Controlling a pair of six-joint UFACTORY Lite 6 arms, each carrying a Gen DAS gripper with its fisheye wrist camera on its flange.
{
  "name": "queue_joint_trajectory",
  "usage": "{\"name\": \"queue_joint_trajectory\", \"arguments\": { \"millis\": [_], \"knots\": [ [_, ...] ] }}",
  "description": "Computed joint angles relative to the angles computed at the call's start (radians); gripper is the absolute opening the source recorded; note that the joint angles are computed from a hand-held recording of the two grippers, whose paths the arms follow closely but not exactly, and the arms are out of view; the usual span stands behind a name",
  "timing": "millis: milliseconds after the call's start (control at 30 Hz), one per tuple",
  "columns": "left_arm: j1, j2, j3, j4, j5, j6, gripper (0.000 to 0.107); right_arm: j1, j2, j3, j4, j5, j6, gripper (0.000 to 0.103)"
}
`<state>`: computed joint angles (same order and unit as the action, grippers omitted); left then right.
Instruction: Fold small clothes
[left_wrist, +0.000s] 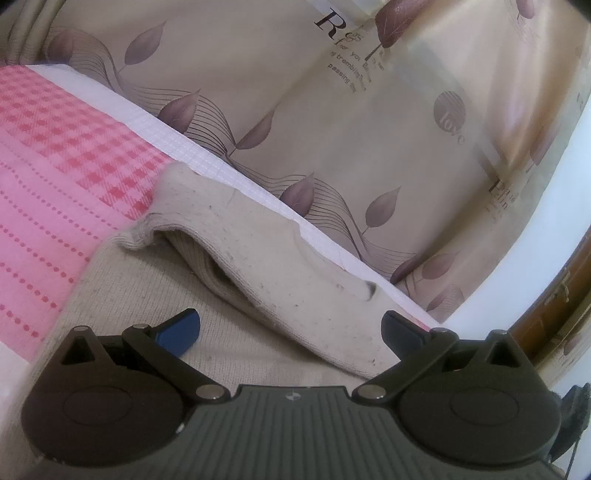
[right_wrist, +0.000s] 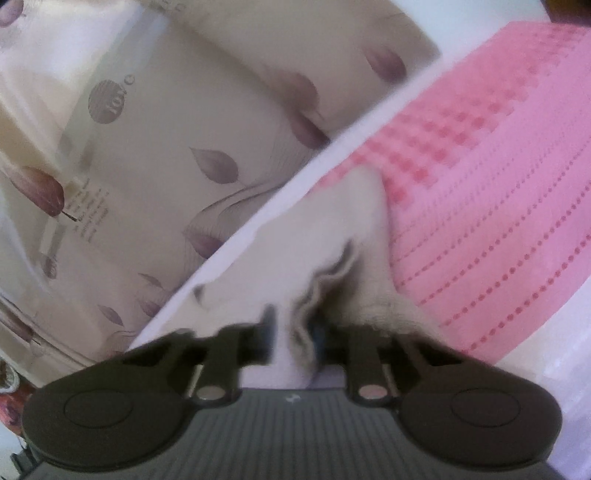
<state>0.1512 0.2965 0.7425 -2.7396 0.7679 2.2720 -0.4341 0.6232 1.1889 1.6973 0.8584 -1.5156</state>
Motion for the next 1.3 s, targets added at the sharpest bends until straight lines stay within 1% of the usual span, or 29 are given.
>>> {"name": "queue_joint_trajectory", "arguments": {
  "millis": [67, 133, 200, 333, 433, 467, 533, 567, 633, 700, 800, 867, 900, 933, 967, 1000, 1033, 1067, 1133, 1200, 1300],
  "knots": [
    [0.000, 0.000, 0.000, 0.000, 0.000, 0.000, 0.103, 0.014, -0.008, 0.005, 0.021, -0.003, -0.024, 0.011],
    [-0.001, -0.001, -0.002, -0.005, 0.000, 0.003, 0.103, 0.023, -0.029, 0.014, 0.021, 0.015, -0.022, 0.009],
    [-0.001, -0.003, -0.002, -0.010, -0.002, 0.004, 0.103, 0.040, -0.056, 0.037, 0.031, 0.021, -0.019, 0.008],
    [-0.002, -0.005, -0.006, -0.026, -0.003, 0.008, 0.103, 0.040, -0.066, 0.147, 0.075, 0.091, 0.017, 0.008],
    [-0.007, -0.007, -0.007, -0.041, -0.006, 0.017, 0.103, 0.040, -0.004, 0.221, 0.106, 0.038, -0.037, 0.008],
    [-0.007, -0.007, -0.006, -0.043, -0.008, 0.019, 0.103, 0.045, 0.048, 0.259, 0.117, -0.013, -0.035, 0.008],
    [-0.009, -0.007, -0.005, -0.046, -0.011, 0.023, 0.103, 0.047, 0.183, 0.372, 0.057, -0.098, 0.019, 0.008],
    [-0.011, -0.007, -0.004, -0.050, -0.013, 0.025, 0.103, 0.044, 0.238, 0.411, 0.037, -0.121, 0.029, 0.009],
    [-0.013, -0.006, -0.001, -0.055, -0.019, 0.030, 0.103, 0.023, 0.347, 0.512, -0.053, -0.070, 0.120, 0.009],
    [-0.014, -0.004, 0.001, -0.056, -0.020, 0.032, 0.103, 0.005, 0.363, 0.517, -0.058, -0.049, 0.176, 0.011],
    [-0.011, -0.004, 0.005, -0.046, -0.026, 0.028, 0.103, -0.034, 0.324, 0.448, -0.005, -0.006, 0.132, 0.017],
    [-0.004, -0.003, 0.009, -0.028, -0.029, 0.016, 0.103, -0.081, 0.252, 0.342, 0.010, 0.067, 0.090, 0.020],
    [0.002, -0.002, 0.012, -0.011, -0.030, 0.005, 0.103, -0.102, 0.208, 0.284, -0.005, 0.101, 0.077, 0.024],
    [0.007, -0.002, 0.016, 0.009, -0.033, -0.009, 0.103, -0.135, 0.158, 0.216, -0.037, 0.143, 0.054, 0.037],
    [0.015, -0.003, 0.018, 0.035, -0.036, -0.026, 0.103, -0.167, 0.101, 0.144, -0.077, 0.178, 0.029, 0.057],
    [0.027, -0.011, 0.020, 0.086, -0.043, -0.060, 0.103, -0.194, 0.043, 0.073, -0.123, 0.205, -0.001, 0.069],
    [0.040, -0.024, 0.021, 0.155, -0.057, -0.111, 0.103, -0.237, -0.029, -0.016, -0.180, 0.236, -0.053, 0.085],
    [0.054, -0.048, 0.013, 0.231, -0.066, -0.169, 0.103, -0.265, -0.084, -0.084, -0.212, 0.250, -0.101, 0.089],
    [0.083, -0.143, -0.067, 0.323, -0.060, -0.244, 0.103, -0.367, -0.206, -0.216, -0.312, 0.256, -0.196, 0.089],
    [0.136, -0.252, -0.156, 0.465, -0.040, -0.351, 0.103, -0.471, -0.284, -0.291, -0.395, 0.249, -0.268, 0.089],
    [0.240, -0.441, -0.284, 0.699, -0.045, -0.504, 0.103, -0.645, -0.346, -0.357, -0.494, 0.297, -0.354, 0.089]
  ]
}}
